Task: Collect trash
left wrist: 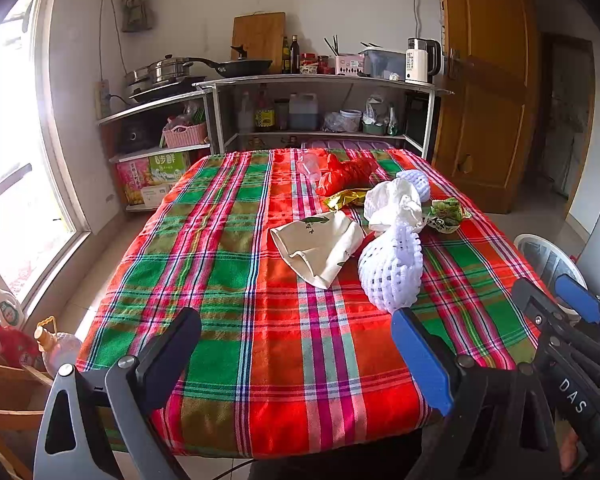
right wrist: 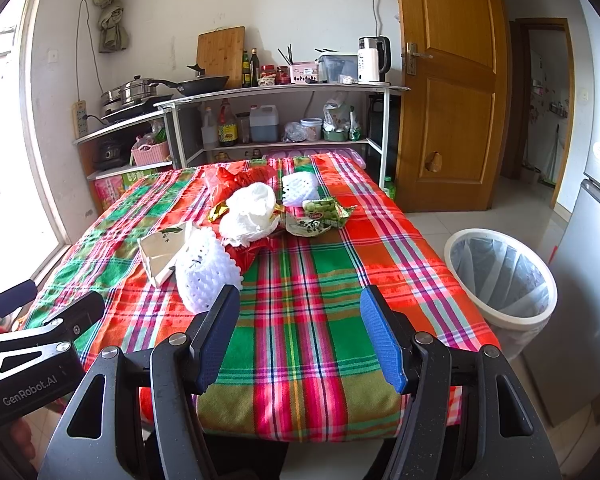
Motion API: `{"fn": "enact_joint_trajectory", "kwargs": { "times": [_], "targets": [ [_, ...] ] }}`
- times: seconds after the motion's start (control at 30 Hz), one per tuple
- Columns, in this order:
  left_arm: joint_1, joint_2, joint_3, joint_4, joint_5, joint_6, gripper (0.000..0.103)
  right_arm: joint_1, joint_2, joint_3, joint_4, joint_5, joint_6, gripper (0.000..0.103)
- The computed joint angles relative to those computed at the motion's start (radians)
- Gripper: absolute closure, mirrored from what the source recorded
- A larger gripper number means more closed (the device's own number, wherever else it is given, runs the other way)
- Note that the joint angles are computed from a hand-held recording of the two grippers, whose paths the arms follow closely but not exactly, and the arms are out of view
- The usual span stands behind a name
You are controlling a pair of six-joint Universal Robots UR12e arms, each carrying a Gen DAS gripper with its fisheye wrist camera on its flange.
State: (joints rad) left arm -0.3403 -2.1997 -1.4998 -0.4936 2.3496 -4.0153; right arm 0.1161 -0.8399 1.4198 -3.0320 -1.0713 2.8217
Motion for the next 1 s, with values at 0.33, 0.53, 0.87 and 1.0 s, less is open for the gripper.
{"fn": "enact_joint_trajectory", "kwargs": {
  "times": [0.33,0.53,0.87,1.0],
  "targets": [
    [0.000,0.000,0.000,0.000,0.000,0.001,0.006,0.000,0.000,0.000,0.000,0.000,0.000,0.040],
    [0.000,0.000,0.000,0.000,-0.001,0.000,0.006,0.000,0.000,0.000,0.000,0.000,-0.001,0.040],
    [0.002,0.004,-0.003,-0.002,-0.006,-0.005,0.006,-0.001,0.000,-0.001,0.005,0.007,-0.001,0.040],
    [0.011,0.013,-0.019,0.005,-0.028,-0.021,0.006,-0.006,0.006,-0.014,0.036,0.055,-0.008,0.040]
  ]
}}
